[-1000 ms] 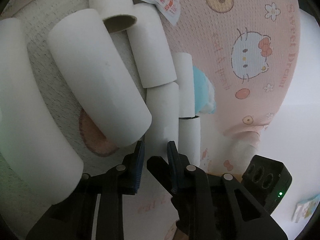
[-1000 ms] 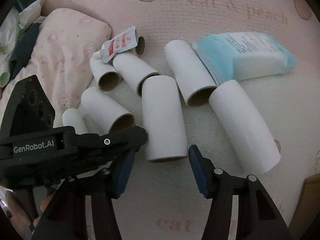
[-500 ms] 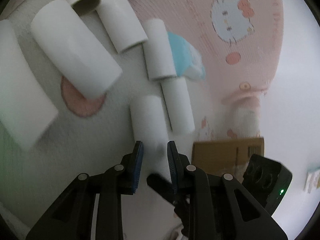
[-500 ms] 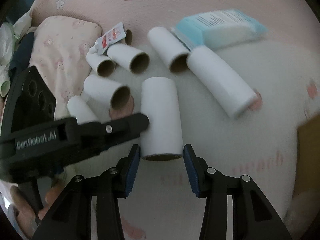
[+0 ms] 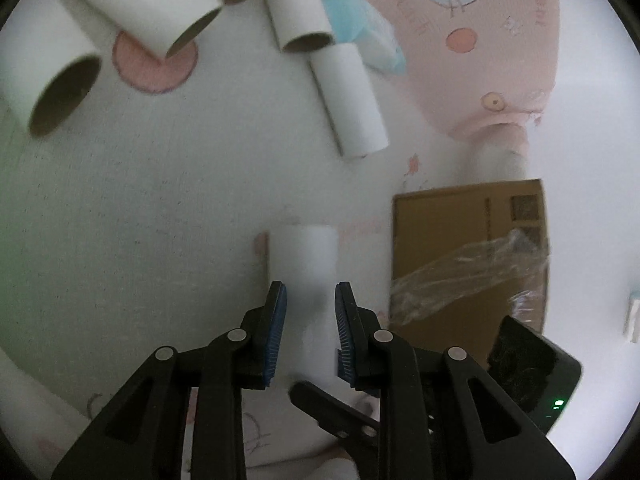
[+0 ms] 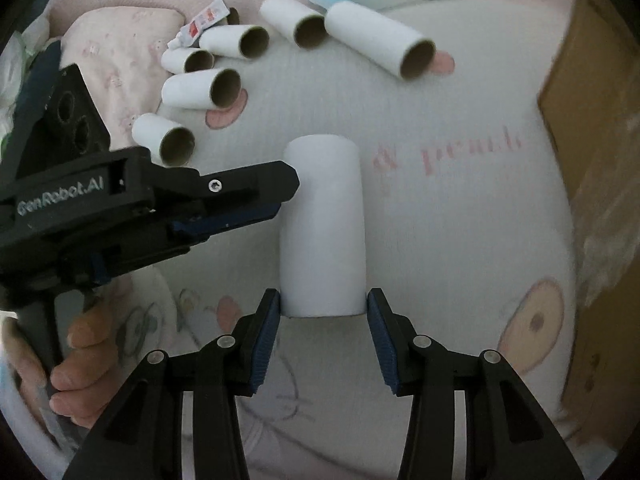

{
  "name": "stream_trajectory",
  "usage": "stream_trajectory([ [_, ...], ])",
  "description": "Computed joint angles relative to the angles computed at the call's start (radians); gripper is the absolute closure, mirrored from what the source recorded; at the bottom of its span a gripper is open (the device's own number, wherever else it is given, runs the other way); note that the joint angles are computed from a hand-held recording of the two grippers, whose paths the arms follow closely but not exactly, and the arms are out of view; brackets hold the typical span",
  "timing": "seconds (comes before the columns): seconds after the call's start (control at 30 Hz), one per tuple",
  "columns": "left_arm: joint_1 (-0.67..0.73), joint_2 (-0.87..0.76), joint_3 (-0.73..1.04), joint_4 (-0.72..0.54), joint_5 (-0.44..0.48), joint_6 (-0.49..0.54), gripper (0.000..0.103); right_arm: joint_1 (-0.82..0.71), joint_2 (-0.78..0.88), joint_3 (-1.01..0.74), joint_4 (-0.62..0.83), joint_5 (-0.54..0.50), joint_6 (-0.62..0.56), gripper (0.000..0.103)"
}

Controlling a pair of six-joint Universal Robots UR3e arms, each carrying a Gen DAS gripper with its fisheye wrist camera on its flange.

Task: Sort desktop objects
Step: 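Close the right gripper around a standing white cardboard tube, then lift the white tube with the right gripper and carry it to the cardboard box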

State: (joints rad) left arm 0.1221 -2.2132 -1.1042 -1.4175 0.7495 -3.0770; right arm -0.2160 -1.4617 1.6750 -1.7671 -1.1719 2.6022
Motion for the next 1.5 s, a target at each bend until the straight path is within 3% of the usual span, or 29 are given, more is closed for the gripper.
stream_trajectory([
  [0.07,-0.016,-0.016,0.052,-0.043,0.045,-0.001,0.053,-0.026,-0.022,0.021,0.021,0.019,-0.027,0.06],
  [0.17,-0.015,-0.012,0.052,-0.055,0.031,0.019,0.05,-0.065,-0.021,-0.026,0.071,0.031,-0.075,0.06],
  [0.37,0.006,-0.016,0.021,-0.034,-0.014,0.011,0.05,-0.019,0.044,-0.086,0.046,0.004,-0.027,0.055],
  [0.43,0.023,-0.008,-0.015,-0.012,-0.043,0.013,0.054,-0.012,0.096,-0.138,0.05,0.004,-0.02,0.054],
  [0.5,0.019,-0.029,0.014,-0.02,-0.034,-0.006,0.065,-0.028,0.122,-0.17,0.07,0.006,-0.037,0.054],
  [0.73,-0.011,-0.071,0.064,-0.007,-0.025,-0.027,0.066,0.003,0.278,-0.308,0.102,0.035,0.058,0.055],
  [0.83,-0.011,-0.077,0.076,-0.009,-0.028,-0.027,0.066,-0.005,0.295,-0.338,0.123,0.041,0.06,0.06],
  [0.97,-0.028,-0.041,0.072,0.015,-0.019,0.005,0.066,-0.029,0.249,-0.307,0.12,0.061,0.039,0.06],
  [1.1,-0.026,-0.011,0.133,-0.085,-0.043,0.086,0.065,-0.098,0.143,-0.264,0.16,0.117,-0.027,0.06],
  [1.23,-0.019,0.021,0.19,-0.156,-0.076,0.09,0.064,-0.167,0.051,-0.257,0.228,0.187,-0.093,0.06],
  [1.5,-0.048,0.045,0.415,-0.259,-0.044,0.075,0.059,-0.27,-0.117,-0.313,0.363,0.281,-0.233,0.06],
])
